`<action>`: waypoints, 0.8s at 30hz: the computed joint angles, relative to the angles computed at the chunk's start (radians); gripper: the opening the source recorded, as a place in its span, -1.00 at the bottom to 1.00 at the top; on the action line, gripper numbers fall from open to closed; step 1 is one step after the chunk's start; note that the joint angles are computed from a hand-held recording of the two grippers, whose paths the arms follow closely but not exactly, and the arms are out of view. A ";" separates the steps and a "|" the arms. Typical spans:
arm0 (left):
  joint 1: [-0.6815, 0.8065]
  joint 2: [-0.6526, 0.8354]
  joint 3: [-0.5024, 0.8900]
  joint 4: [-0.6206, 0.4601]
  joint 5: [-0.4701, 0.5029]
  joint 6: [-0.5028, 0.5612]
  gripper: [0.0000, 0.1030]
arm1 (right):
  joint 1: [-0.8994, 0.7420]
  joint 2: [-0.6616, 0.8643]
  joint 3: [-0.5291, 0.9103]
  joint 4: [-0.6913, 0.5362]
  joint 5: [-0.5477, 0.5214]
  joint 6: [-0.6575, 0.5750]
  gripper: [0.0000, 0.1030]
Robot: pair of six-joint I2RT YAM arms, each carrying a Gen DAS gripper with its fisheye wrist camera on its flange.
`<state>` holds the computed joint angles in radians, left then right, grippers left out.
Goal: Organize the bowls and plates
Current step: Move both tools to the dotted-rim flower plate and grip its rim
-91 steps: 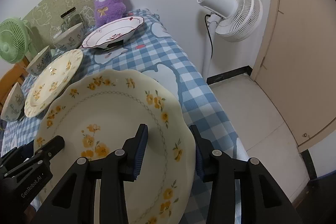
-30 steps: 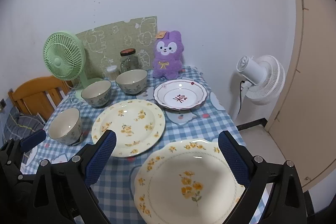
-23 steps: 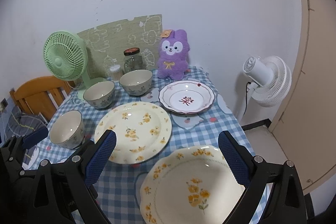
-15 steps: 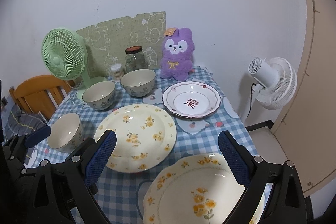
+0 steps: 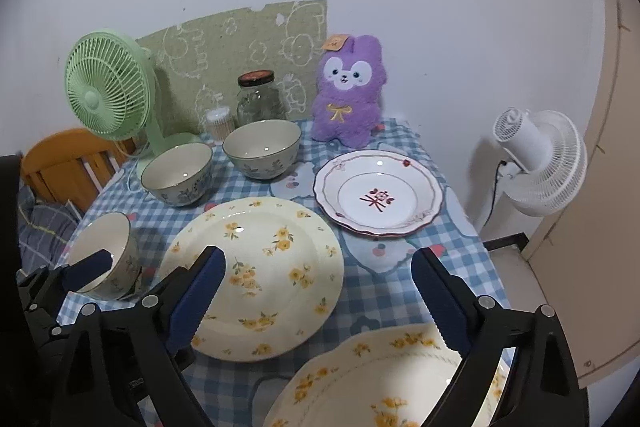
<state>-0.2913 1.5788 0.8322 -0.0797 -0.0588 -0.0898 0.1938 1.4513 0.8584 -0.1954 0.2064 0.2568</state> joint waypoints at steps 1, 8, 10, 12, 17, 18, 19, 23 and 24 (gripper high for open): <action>-0.002 0.014 0.009 -0.003 -0.005 -0.006 0.61 | -0.005 0.018 0.006 0.008 -0.006 -0.007 0.84; -0.020 0.105 0.059 -0.013 -0.033 -0.034 0.61 | -0.043 0.132 0.045 0.049 -0.065 -0.020 0.80; -0.025 0.133 0.073 -0.017 -0.039 -0.037 0.61 | -0.048 0.158 0.054 0.054 -0.073 -0.021 0.79; -0.029 0.153 0.083 -0.017 -0.051 -0.042 0.61 | -0.052 0.181 0.057 0.061 -0.080 -0.023 0.78; -0.029 0.210 0.108 -0.018 -0.077 -0.055 0.59 | -0.065 0.245 0.078 0.071 -0.093 -0.022 0.74; -0.028 0.220 0.111 -0.017 -0.081 -0.057 0.59 | -0.067 0.258 0.085 0.069 -0.096 -0.022 0.74; -0.027 0.226 0.112 -0.014 -0.079 -0.057 0.59 | -0.069 0.271 0.092 0.066 -0.096 -0.023 0.73; -0.025 0.260 0.127 -0.010 -0.084 -0.060 0.59 | -0.078 0.323 0.119 0.056 -0.101 -0.025 0.70; -0.023 0.273 0.136 -0.016 -0.084 -0.062 0.59 | -0.079 0.333 0.125 0.054 -0.102 -0.025 0.70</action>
<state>-0.3146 1.8521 0.9686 -0.0957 -0.1430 -0.1517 0.1145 1.7839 0.9831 -0.1412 0.1044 0.2323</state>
